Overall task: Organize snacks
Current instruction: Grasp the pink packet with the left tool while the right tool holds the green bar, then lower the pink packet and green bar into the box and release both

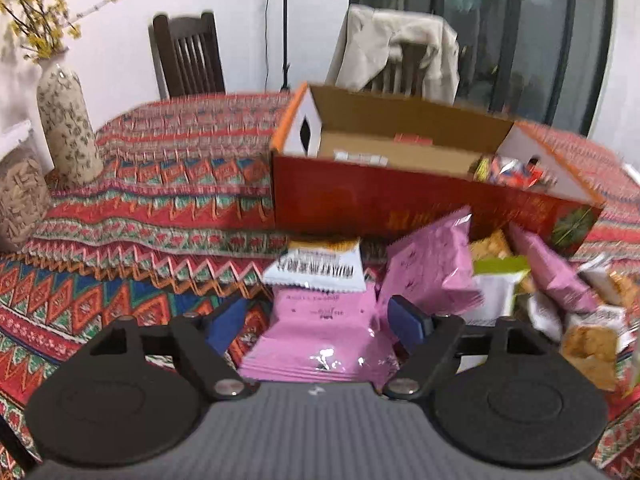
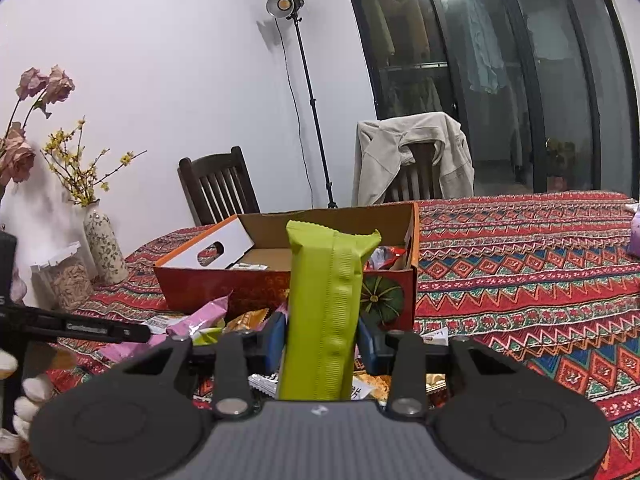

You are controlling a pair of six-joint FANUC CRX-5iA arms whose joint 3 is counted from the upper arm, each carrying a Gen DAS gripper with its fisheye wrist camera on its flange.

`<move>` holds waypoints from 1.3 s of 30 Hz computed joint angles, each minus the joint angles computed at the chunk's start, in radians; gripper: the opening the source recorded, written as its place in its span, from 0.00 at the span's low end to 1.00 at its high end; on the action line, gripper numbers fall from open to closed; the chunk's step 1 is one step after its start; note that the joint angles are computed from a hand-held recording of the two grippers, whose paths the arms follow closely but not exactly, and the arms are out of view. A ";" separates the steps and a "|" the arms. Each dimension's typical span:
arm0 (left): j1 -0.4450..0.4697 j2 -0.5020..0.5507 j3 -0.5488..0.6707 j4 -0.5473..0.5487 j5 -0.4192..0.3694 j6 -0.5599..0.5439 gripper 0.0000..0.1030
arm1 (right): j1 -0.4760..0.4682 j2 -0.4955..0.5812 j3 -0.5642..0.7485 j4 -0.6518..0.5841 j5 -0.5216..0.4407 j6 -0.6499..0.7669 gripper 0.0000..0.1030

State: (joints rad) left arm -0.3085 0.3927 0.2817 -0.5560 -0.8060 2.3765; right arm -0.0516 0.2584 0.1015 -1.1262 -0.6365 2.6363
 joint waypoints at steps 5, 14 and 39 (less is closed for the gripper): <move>0.005 0.016 -0.002 0.016 0.015 -0.031 0.63 | 0.000 0.021 0.017 0.002 -0.017 -0.003 0.36; 0.007 -0.070 -0.102 -0.003 0.085 0.017 0.62 | -0.013 0.026 0.026 -0.023 -0.043 0.020 0.36; -0.030 -0.057 0.050 -0.087 0.212 0.003 0.62 | 0.048 0.057 0.187 0.025 0.012 -0.069 0.36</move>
